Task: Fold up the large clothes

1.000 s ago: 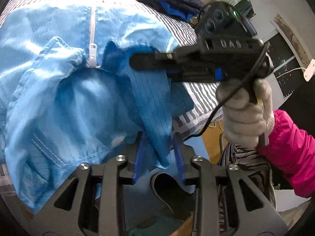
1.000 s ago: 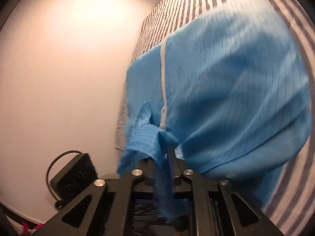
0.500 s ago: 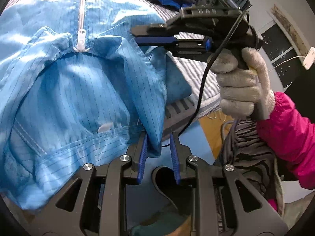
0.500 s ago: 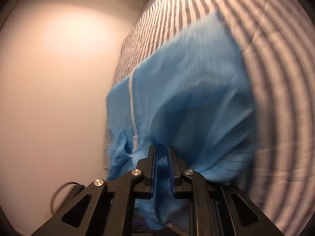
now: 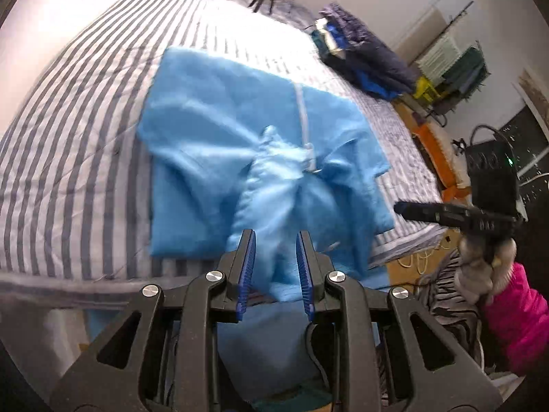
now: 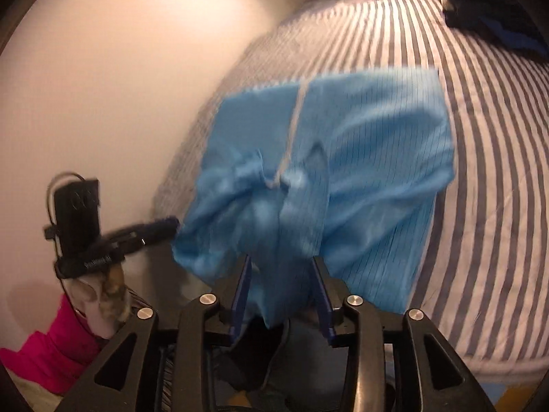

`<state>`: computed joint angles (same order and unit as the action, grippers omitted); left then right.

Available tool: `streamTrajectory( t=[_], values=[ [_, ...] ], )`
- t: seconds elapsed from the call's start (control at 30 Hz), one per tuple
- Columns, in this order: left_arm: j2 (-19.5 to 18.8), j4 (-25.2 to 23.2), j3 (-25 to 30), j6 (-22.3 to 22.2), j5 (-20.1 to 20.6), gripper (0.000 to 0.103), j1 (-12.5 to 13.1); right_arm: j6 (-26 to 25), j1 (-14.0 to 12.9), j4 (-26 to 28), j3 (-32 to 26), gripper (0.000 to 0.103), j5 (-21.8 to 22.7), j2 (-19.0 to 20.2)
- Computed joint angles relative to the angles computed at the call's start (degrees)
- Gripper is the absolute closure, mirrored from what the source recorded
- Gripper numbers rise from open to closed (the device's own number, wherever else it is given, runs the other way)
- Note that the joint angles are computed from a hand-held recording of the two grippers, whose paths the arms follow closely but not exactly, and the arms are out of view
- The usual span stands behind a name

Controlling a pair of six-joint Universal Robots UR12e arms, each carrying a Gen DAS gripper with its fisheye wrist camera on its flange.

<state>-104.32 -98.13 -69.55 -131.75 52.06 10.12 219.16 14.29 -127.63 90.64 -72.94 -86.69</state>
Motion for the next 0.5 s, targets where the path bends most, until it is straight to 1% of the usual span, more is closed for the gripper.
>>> streamTrajectory(
  t=[0.1, 0.17, 0.2, 0.27, 0.33, 0.37, 0.4, 0.43, 0.47, 0.5],
  values=[
    [1.03, 0.48, -1.77, -0.13, 1.68, 0.08, -0.34, 3.36, 1.33, 4.06, -1.63, 0.064, 0.39, 1.15],
    [1.8, 3.01, -3.17, -0.96, 3.32, 0.075, -0.88, 3.68, 1.96, 7.21, -2.92, 0.064, -1.2, 2.14],
    [2.0, 3.98, -3.63, -1.67, 3.89, 0.074, -0.95, 4.59, 2.23, 8.58, -3.21, 0.063, -1.96, 2.41],
    [2.0, 4.3, -4.11, -3.05, 4.77, 0.074, -1.02, 6.83, 2.06, 8.28, -3.04, 0.063, -0.64, 2.78],
    [2.21, 5.59, -4.8, -3.47, 5.59, 0.074, -1.14, 8.52, 1.94, 6.97, -2.56, 0.063, 0.34, 3.03],
    [2.35, 6.24, -5.1, -3.31, 6.05, 0.074, -1.24, 8.19, 1.96, 6.8, -2.44, 0.066, 0.22, 3.15],
    [2.46, 6.76, -5.35, -2.99, 6.5, 0.074, -1.32, 7.13, 2.04, 6.92, -2.67, 0.078, 0.19, 3.43],
    [2.61, 7.58, -5.73, -2.72, 7.31, 0.074, -1.55, 5.71, 1.95, 7.19, -2.85, 0.088, 1.11, 3.63],
    [2.8, 8.54, -6.18, -2.42, 8.35, 0.074, -1.85, 5.32, 2.27, 7.52, -3.94, 0.099, 1.32, 4.69],
    [3.01, 9.64, -6.74, -2.22, 9.25, 0.076, -2.1, 4.62, 2.3, 8.37, -4.5, 0.102, 1.15, 4.81]
  ],
)
